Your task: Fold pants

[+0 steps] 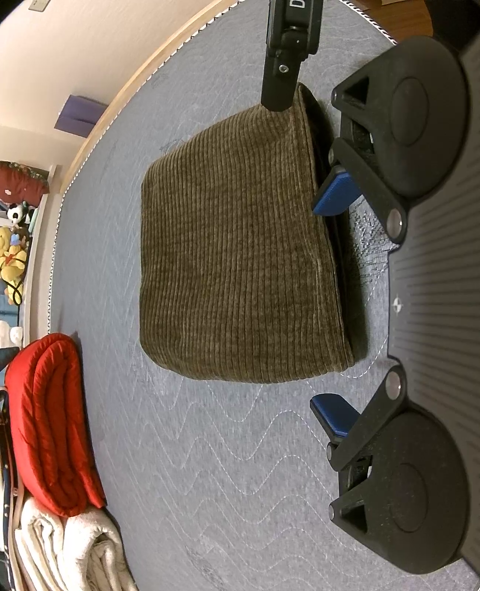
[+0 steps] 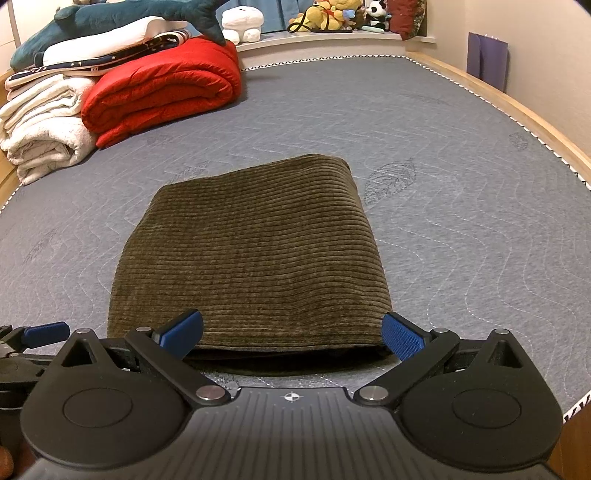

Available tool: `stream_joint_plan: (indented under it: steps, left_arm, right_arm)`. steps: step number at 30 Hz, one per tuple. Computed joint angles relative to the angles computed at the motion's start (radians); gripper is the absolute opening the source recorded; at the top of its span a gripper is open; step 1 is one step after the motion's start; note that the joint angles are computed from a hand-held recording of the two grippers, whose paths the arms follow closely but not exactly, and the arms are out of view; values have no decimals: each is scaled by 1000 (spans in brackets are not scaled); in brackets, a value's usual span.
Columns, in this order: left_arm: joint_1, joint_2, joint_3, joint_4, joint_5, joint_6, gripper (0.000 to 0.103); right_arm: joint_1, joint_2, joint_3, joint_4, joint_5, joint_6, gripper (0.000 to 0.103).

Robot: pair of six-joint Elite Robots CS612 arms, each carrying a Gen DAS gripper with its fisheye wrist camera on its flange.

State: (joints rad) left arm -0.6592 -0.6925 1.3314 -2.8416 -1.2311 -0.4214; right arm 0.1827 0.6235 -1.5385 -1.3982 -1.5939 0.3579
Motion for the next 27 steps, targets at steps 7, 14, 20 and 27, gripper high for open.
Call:
stream_joint_plan:
  steps: [7,14,20,27]
  left_arm:
    - [0,0,2,-4,-2,6,103]
    - [-1,0,3,-9,-1,9,103]
    - [-1,0,4,-11,-1,11,103]
    - [1,1,2,-7,-7,10,103]
  right_arm:
    - [0,0,0,-1,-1,0,102]
    - [2,-1,2,-1,-5,3,102]
    - [2,-1,1,-1,-5,4,102]
    - [2,-1,1,-1,-5,4,102]
